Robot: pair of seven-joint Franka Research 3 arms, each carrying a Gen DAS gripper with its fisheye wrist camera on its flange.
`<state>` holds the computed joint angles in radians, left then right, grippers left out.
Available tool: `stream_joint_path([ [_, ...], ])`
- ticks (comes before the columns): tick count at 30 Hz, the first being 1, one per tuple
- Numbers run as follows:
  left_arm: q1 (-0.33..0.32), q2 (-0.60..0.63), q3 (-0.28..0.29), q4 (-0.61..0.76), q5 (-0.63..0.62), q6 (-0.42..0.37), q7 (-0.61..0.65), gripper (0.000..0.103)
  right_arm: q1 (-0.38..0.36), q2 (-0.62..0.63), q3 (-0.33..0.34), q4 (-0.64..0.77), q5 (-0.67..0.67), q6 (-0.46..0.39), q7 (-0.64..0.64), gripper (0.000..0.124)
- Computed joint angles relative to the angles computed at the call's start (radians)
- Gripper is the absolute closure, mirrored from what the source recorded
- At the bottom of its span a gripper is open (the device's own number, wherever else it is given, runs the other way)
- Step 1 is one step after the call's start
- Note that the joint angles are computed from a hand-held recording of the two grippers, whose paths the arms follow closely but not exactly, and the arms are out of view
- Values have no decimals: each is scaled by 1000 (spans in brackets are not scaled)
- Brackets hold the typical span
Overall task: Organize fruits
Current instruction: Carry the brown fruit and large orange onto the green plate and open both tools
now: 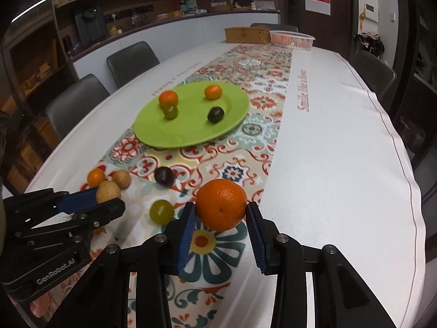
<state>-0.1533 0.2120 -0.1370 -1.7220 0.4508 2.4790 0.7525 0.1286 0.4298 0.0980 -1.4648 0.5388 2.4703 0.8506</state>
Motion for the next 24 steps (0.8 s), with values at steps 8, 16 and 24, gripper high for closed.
stream_joint_path([
  [8,16,-14,11,-1,18,42,17,74,2,-8,23,25,47,20,-42,85],
  [16,39,4,20,40,16,73,69,74,19,32,29,116,47,11,-34,85],
  [24,71,73,28,131,-23,103,174,74,49,160,24,320,-27,-51,33,85],
])
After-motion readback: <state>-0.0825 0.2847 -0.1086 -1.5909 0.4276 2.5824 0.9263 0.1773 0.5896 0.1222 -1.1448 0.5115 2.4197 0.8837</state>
